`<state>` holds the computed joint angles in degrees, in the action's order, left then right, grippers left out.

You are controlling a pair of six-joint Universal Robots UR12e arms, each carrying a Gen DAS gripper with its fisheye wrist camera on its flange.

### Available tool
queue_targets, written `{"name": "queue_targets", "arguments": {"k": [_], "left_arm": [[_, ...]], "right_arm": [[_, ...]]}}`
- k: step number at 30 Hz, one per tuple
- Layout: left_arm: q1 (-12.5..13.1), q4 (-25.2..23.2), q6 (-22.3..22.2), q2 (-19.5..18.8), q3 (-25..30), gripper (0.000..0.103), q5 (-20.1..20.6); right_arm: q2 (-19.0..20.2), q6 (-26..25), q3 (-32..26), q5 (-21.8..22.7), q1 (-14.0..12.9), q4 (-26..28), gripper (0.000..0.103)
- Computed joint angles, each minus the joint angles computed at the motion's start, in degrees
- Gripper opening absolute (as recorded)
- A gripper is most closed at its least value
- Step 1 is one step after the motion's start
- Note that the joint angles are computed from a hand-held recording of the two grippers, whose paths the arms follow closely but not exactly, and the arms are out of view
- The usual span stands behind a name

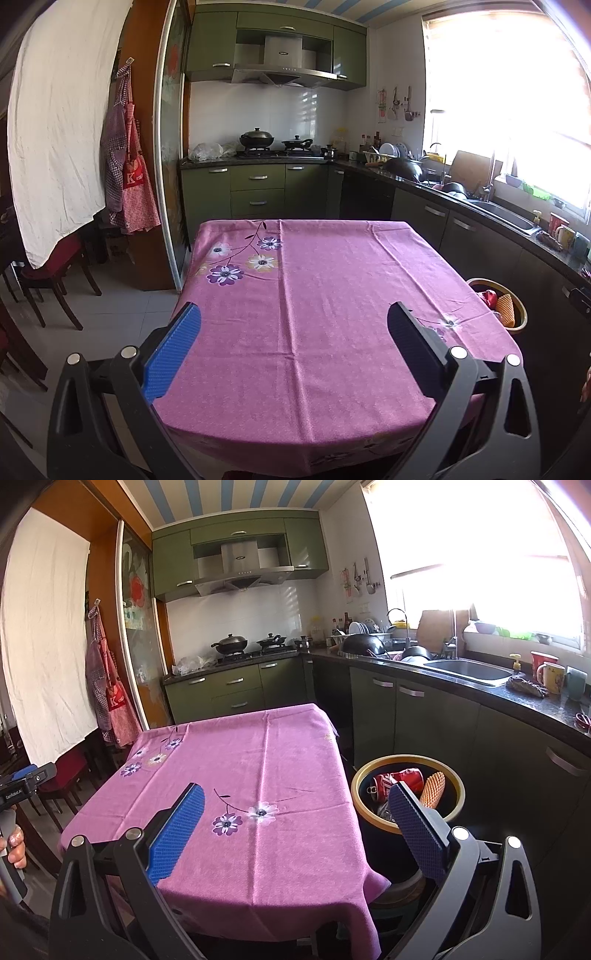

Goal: Collect trash

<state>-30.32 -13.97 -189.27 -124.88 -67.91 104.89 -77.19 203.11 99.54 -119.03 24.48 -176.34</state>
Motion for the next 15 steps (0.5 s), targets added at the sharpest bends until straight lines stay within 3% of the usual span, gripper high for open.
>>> {"name": "queue_targets", "arguments": {"k": [8, 15], "left_arm": [[0.00, -0.83, 0.39, -0.42, 0.52, 0.096, 0.47], [1.67, -9.53, 0.07, -3.06, 6.04, 0.096, -4.41]], "right_arm": [[0.02, -0.05, -0.02, 0.49, -0.28, 0.28, 0.098], [1.05, -0.75, -1.93, 1.82, -0.95, 3.68, 0.098]]}}
